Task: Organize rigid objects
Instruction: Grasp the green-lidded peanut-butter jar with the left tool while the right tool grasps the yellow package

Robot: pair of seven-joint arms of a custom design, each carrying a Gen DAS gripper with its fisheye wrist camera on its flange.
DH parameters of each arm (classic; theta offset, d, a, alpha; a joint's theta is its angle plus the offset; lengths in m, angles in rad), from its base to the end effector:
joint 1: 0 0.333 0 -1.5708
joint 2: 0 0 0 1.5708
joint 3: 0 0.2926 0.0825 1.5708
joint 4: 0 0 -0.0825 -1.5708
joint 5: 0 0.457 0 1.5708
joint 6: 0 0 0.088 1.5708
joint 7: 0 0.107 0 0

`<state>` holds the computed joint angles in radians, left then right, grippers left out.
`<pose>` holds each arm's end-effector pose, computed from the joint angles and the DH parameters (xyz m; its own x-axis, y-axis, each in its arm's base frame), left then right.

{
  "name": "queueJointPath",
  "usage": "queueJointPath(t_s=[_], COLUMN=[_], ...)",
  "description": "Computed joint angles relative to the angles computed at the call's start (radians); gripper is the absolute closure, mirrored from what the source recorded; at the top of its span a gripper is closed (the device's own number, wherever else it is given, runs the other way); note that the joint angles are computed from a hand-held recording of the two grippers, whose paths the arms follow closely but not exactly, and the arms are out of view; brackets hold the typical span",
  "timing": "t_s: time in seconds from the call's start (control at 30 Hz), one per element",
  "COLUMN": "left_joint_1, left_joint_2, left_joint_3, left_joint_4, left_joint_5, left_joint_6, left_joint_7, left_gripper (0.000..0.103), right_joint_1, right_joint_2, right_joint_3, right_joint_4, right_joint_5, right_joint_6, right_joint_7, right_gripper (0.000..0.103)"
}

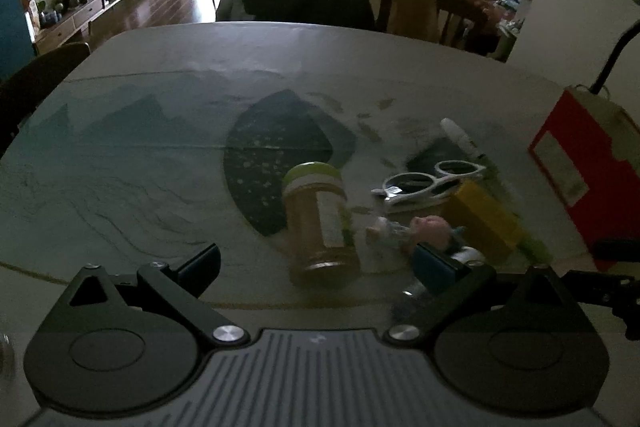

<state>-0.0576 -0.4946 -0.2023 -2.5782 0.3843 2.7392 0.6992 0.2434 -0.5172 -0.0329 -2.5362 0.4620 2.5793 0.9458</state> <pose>0.4871 -0.1427 0.4375 0.2469 -0.9610 0.1246 -0.7175 -0.2677 -0.6431 0.4958 0.0981 0.4587 0.5107 -0.8563 -0.0771 -0.7069 -0.3672 -0.6045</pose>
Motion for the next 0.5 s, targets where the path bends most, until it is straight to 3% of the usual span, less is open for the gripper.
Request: queueJointPath(t_s=[0.23,0.33,0.5], left_joint_1=[0.044,0.043,0.040], left_joint_2=[0.075,0.107,0.141], left_joint_3=[-0.018,-0.001,0.018], left_joint_4=[0.050,0.070,0.094], left_joint_5=[0.052,0.050,0.041], left_joint_6=[-0.008,-0.015,-0.023], left_joint_7=[-0.055,-0.060,-0.060], left_gripper=[0.000,0.000,0.001], right_joint_1=[0.014,0.021,0.017], right_joint_2=[0.097,0.125,0.170], right_joint_3=[0.005,0.007,0.019], right_joint_4=[0.074,0.099,0.135], right_joint_5=[0.005,0.013,0.009], right_joint_6=[-0.004,-0.005,-0.010], right_joint_7=[-0.019,-0.041,-0.053], right_gripper=[0.029,0.032,0.044])
